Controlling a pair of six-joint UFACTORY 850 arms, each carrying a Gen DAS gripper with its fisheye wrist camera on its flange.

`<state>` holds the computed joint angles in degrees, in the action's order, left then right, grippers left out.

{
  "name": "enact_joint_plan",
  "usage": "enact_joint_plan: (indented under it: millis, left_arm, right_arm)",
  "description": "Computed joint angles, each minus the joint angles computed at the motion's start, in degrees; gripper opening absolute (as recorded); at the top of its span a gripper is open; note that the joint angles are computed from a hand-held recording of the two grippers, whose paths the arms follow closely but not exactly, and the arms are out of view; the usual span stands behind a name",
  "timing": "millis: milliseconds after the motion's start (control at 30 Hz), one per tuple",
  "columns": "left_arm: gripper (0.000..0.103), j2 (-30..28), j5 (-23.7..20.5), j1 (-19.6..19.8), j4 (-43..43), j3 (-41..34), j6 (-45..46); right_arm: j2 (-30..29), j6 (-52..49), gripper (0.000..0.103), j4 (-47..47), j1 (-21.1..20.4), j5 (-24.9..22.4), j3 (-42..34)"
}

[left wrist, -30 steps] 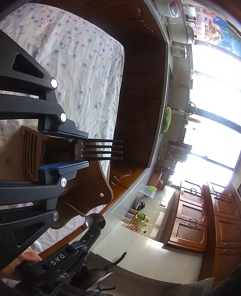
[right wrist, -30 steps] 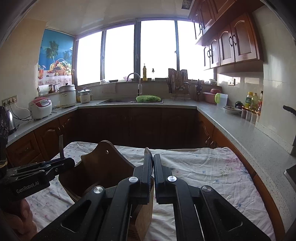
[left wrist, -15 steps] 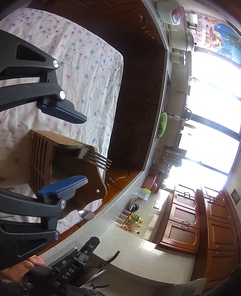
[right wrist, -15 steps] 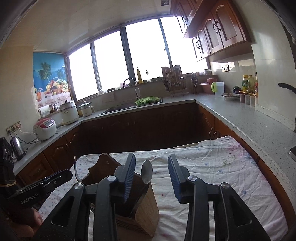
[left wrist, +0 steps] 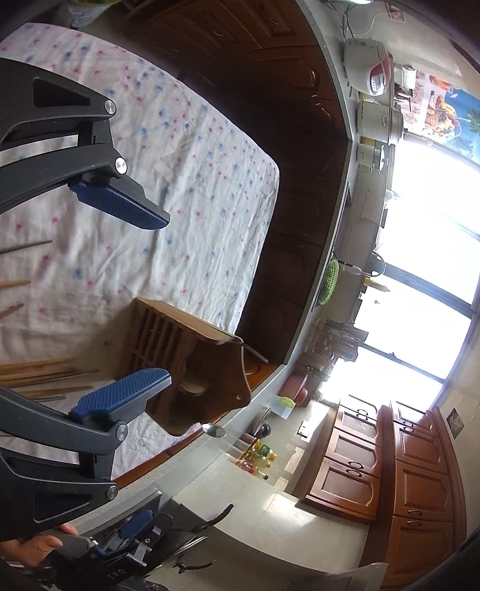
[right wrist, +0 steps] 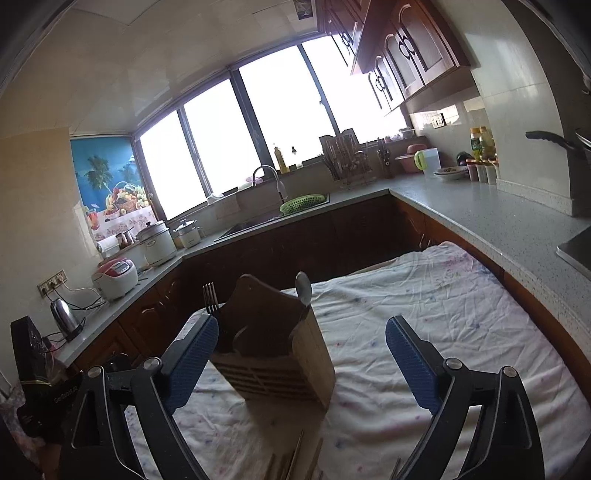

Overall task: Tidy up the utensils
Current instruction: 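Open both grippers to release the fork and spoon, then withdraw, then grasp a metal chopstick with the left gripper while the right gripper grasps another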

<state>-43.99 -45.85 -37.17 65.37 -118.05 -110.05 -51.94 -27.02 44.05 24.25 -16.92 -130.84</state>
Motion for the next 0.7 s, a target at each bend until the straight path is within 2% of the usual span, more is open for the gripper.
enact_joint_plan:
  millis: [167,333,533,700]
  left_arm:
    - [0.078,4.56,-1.33,-2.29,-0.34,7.35,-3.98]
    - [0.078,6.96,-1.29,-4.02,-2.32,11.71,-6.64]
    - [0.078,6.34,-2.78,-5.30,-7.47,11.55,-3.86]
    - [0.078,4.67,-4.46,-5.33,-12.58,8.89,1.82]
  right_arm:
    - [8.02,-11.12,0.095,11.76,0.01,2.28,14.72]
    - [13.58,-15.21,0.096,15.86,-0.05,3.67,25.23]
    - [17.61,-8.68,0.096,9.54,-0.24,4.84,33.41]
    - [18.23,3.93,0.096,-4.32,-0.10,4.95,35.61]
